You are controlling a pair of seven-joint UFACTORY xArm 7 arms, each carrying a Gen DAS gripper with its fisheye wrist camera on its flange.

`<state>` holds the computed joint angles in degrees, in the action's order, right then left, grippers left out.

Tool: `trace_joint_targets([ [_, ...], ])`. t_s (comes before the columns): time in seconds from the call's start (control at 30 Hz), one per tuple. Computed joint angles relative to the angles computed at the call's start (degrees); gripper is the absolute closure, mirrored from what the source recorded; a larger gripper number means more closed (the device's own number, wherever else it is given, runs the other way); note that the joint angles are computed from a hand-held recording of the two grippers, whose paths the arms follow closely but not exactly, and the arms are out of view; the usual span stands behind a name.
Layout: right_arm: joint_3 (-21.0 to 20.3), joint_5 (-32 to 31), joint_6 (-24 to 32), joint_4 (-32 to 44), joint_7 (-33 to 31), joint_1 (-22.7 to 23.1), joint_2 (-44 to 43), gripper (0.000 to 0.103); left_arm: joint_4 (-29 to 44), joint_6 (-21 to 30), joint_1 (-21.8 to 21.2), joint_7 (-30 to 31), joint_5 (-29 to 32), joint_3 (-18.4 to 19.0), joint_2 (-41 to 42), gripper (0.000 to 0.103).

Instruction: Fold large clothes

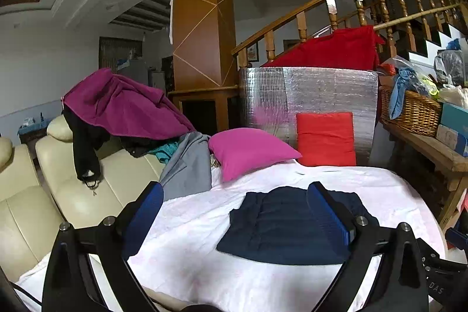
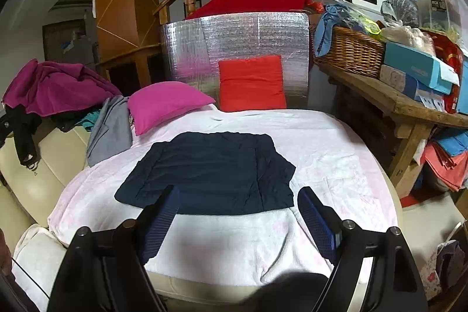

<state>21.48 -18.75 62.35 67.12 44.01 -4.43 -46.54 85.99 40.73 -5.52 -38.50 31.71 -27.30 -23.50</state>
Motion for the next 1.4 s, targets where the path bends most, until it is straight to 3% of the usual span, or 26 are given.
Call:
trace_joint_targets([
  [0.4,0.99,-0.46,1.77,0.42,1.35,0.18,0.03,0.018,0.46,0.73,-0.77,1.24,0.67,-1.45,-0.05,0.004],
  [1.4,1.30,-1.01,2.17,1.04,1.45,-0.56,-0.15,0.018,0.29,1.10,-1.65,3.28,-1.33,-0.91,-0.18,0.004],
])
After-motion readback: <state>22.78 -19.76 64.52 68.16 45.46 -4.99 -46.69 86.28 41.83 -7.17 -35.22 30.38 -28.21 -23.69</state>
